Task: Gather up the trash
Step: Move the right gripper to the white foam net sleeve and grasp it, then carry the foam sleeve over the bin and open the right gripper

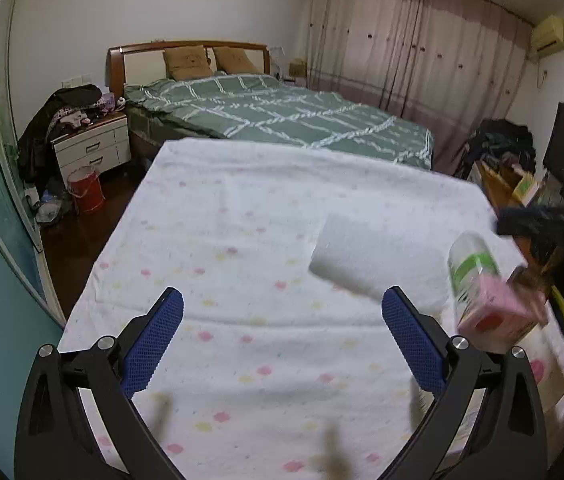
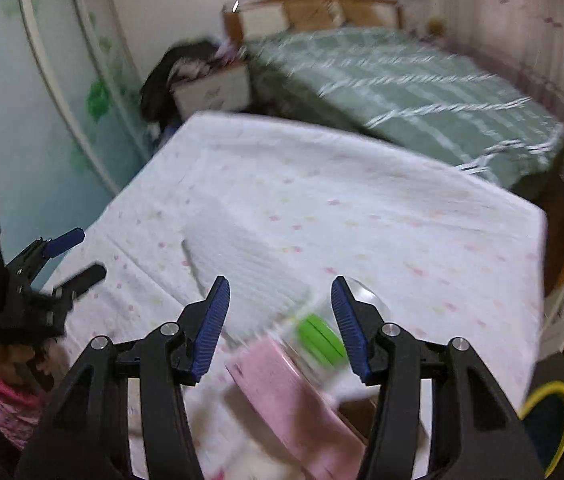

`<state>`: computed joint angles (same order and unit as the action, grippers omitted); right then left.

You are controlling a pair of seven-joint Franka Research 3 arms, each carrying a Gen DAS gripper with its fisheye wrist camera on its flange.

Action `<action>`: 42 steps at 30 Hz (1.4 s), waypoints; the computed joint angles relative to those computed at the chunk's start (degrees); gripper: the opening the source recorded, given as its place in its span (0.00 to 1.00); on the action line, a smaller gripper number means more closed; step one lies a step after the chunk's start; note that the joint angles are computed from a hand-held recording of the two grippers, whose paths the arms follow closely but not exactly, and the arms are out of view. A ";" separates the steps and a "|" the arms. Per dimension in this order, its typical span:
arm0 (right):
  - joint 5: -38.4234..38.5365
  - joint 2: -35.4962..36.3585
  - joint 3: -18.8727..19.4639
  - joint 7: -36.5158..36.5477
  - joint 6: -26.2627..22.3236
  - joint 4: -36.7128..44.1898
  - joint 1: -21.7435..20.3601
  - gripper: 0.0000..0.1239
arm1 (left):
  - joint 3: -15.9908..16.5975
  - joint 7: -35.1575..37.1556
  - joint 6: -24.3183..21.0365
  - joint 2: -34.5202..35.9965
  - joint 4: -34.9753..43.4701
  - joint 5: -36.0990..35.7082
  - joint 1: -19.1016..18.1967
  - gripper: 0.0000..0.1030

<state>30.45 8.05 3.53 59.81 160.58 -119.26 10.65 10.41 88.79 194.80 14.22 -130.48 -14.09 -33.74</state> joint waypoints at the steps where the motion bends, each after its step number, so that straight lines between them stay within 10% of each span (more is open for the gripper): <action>1: -3.69 3.25 -0.61 2.94 -3.48 4.44 0.75 0.41 | 0.50 0.44 0.22 0.27 -0.11 -0.20 -0.56 0.95; 5: -11.13 10.33 -1.77 8.56 -12.10 14.04 2.22 0.45 | 0.99 3.35 0.64 0.37 -0.95 -3.12 -2.58 0.95; 15: -22.48 20.84 -2.87 12.21 -23.21 27.02 5.27 0.66 | -14.05 -11.00 1.10 1.08 -0.49 13.72 16.09 0.95; 21: -18.50 20.19 -0.59 9.60 -24.23 25.98 3.12 0.17 | -15.55 -15.74 1.14 1.11 -0.56 18.60 18.78 0.95; 28: -18.72 15.75 -1.33 12.49 -17.59 20.35 4.10 0.14 | -12.67 -15.97 1.53 1.43 -0.23 18.63 16.04 0.95; 38: 4.20 -2.82 -0.36 2.71 -3.15 1.69 -3.94 0.14 | -4.63 -6.77 2.63 0.20 -1.76 7.64 4.70 0.95; 42: 10.72 -11.28 -3.67 -0.40 3.48 -8.59 -5.03 0.15 | -9.91 -8.41 2.58 -1.36 -2.73 9.04 9.84 0.95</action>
